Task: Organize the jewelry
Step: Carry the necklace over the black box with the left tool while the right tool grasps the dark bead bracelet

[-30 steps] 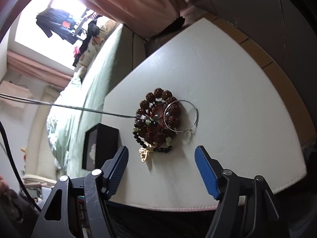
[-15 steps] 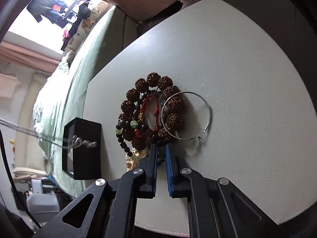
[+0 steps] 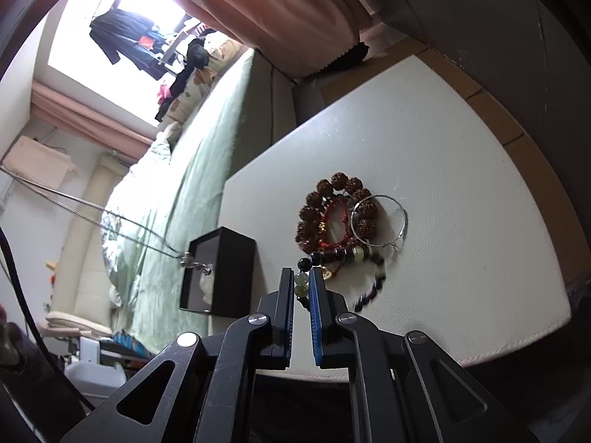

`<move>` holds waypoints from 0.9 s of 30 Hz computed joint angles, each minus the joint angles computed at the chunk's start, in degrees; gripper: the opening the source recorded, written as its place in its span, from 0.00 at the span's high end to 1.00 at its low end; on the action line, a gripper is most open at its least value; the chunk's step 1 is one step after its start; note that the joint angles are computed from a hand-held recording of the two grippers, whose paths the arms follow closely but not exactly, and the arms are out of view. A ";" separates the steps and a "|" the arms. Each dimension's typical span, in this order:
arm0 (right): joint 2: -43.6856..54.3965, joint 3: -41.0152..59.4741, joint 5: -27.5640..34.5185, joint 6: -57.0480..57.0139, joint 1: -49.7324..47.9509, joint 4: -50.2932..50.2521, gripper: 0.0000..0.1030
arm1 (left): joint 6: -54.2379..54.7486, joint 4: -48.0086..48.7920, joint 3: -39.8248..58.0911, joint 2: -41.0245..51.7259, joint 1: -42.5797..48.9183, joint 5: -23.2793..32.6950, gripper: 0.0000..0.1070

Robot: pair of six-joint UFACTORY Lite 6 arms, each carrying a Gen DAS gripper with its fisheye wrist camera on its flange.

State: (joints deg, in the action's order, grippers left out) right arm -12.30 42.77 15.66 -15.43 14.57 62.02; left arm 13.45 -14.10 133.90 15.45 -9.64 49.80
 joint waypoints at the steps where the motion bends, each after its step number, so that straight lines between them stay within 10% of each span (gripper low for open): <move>1: -1.19 -0.39 -0.17 1.28 0.34 -0.80 0.91 | 0.15 0.16 -0.33 -0.11 -0.07 -0.06 0.88; 27: -1.55 6.05 -2.91 38.28 10.09 -35.21 0.91 | 9.83 -12.20 -14.83 0.52 6.67 -5.62 0.88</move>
State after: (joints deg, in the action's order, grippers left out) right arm -13.85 48.82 12.75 22.86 24.65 26.81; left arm 23.29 -26.29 119.08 15.97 -2.97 44.18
